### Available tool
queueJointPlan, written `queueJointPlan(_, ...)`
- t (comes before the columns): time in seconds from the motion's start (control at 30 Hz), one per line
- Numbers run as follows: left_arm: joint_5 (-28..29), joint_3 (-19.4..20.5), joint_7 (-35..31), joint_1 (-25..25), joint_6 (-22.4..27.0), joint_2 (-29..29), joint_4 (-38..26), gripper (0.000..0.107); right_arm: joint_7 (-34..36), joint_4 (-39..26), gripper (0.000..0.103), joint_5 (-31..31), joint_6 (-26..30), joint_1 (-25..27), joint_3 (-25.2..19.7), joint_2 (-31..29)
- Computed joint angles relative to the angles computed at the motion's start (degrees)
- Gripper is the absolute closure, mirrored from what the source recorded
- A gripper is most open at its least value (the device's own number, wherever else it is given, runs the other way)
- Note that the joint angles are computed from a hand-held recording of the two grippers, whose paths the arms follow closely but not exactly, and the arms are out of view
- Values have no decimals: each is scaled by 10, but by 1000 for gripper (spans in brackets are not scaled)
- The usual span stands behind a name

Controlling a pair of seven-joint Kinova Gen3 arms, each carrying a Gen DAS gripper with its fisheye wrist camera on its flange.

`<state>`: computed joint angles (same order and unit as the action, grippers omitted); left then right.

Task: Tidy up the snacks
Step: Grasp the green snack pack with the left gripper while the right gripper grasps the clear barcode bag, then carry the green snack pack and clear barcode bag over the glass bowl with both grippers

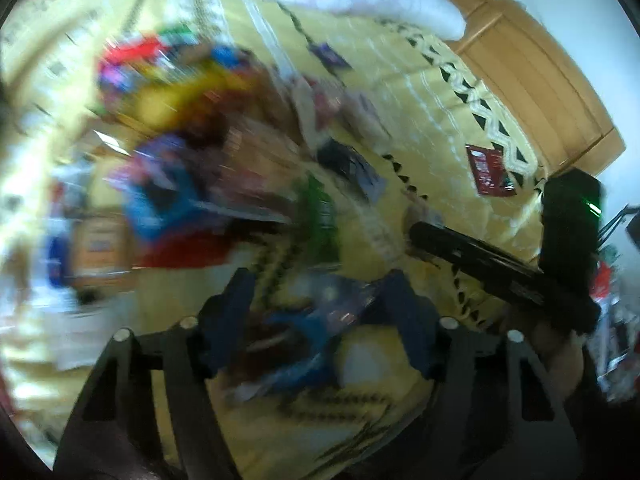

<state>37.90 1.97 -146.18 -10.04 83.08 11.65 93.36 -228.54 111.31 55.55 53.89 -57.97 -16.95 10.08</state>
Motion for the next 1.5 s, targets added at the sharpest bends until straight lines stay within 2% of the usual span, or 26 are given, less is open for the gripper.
queueJointPlan(0.03, -2, 5, 18, 12, -11, 11, 3, 47, -17, 8, 51, 7, 5, -6, -2, -7)
queueJointPlan(0.1, -4, 12, 46, 29, -31, 27, 11, 59, -41, 21, 51, 21, 11, -11, -7, -17)
queueJointPlan(0.23, 15, 20, 66, 37, -69, 22, 36, 71, -71, 43, 51, 42, -7, -1, -17, -27)
queueJointPlan(0.3, 11, 22, 70, 46, -92, 12, 45, 93, -83, 53, 51, 51, -20, 4, -20, -29)
queueJointPlan(0.43, 24, 19, 51, 41, -118, -10, 62, 98, -101, 60, 51, 59, -21, 5, -23, -23)
queueJointPlan(0.5, 38, 12, 34, 30, -109, -23, 64, 98, -98, 56, 51, 58, -6, 0, -26, -20)
queueJointPlan(0.8, 112, -31, -15, -30, -14, -54, 16, 98, 17, -29, 51, 35, 88, -26, -27, -3)
queueJointPlan(0.83, 122, -38, -21, -41, -3, -59, 9, 98, 31, -39, 51, 33, 96, -37, -17, -2)
queueJointPlan(0.97, 155, -66, -34, -83, 41, -66, -24, 98, 125, -102, 51, 26, 121, -112, 69, 7)
queueJointPlan(1.03, 181, -81, -37, -112, 66, -63, -43, 98, 171, -138, 51, 29, 130, -127, 89, 16)
queueJointPlan(1.1, 204, -97, -41, -144, 85, -60, -61, 98, 218, -179, 51, 36, 141, -113, 75, 28)
queueJointPlan(1.23, 243, -116, -38, -207, 110, -45, -100, 98, 311, -283, 51, 71, 181, -41, -17, 69)
queueJointPlan(1.33, 262, -124, -34, -250, 111, -34, -129, 98, 381, -362, 51, 111, 187, -12, -60, 104)
queueJointPlan(1.4, 268, -125, -30, -273, 99, -29, -143, 98, 427, -416, 51, 120, 184, -9, -67, 127)
queueJointPlan(1.5, 274, -126, -26, -307, 84, -17, -168, 98, 497, -495, 51, 124, 152, -23, -46, 164)
